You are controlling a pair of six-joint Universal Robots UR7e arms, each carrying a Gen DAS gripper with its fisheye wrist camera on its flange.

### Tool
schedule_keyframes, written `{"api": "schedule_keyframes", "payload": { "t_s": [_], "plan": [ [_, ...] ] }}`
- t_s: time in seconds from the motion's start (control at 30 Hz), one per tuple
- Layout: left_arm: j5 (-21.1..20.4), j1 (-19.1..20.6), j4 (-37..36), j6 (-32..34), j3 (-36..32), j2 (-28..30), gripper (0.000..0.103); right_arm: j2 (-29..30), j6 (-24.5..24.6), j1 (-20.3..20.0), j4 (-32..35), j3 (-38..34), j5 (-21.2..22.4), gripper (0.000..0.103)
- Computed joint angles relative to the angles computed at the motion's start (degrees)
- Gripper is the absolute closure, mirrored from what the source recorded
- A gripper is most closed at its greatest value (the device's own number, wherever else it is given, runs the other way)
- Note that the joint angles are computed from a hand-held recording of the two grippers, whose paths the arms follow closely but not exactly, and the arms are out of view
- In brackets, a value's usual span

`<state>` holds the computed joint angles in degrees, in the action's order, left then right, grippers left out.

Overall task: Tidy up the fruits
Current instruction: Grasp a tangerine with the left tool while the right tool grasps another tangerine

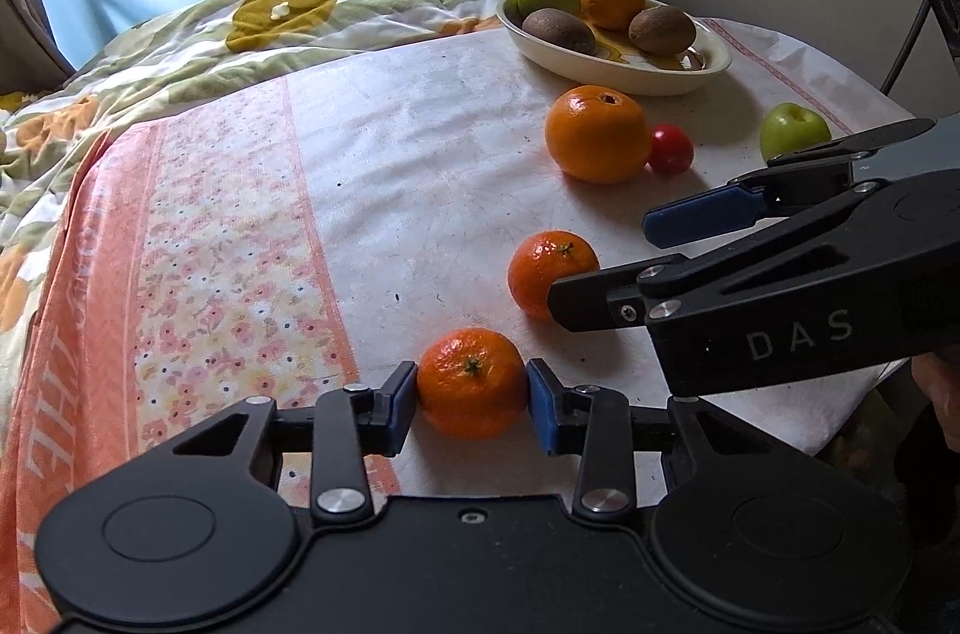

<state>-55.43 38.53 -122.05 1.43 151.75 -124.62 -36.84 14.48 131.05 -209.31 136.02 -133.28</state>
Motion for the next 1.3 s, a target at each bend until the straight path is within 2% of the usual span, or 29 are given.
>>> {"api": "schedule_keyframes", "payload": {
  "t_s": [0.2,0.47,0.57,0.67,1.03,1.3],
  "plan": [
    [1.78,-0.43,3.01,-2.04,-0.34,-1.84,0.061,0.83,-1.11,-0.52,-0.08,-0.94,0.96,0.025],
    [3.19,-0.34,6.09,-3.99,-1.05,-4.25,0.061,1.94,-2.57,-0.76,0.2,-2.44,1.45,0.032],
    [3.55,-0.06,6.45,-4.23,-1.19,-4.79,0.061,2.52,-3.02,-0.87,0.1,-2.97,1.25,0.037],
    [3.74,0.03,6.89,-4.41,-1.37,-5.27,0.061,2.97,-3.15,-0.87,0.59,-3.44,0.52,0.051],
    [4.27,-1.39,9.66,-5.99,-2.72,-6.75,0.061,1.98,-2.12,0.72,2.19,-4.03,0.13,0.051],
    [4.39,-5.4,13.4,-10.21,-5.85,-6.57,0.061,-2.16,1.03,4.03,7.08,-4.63,-2.75,0.051]
  ]
}}
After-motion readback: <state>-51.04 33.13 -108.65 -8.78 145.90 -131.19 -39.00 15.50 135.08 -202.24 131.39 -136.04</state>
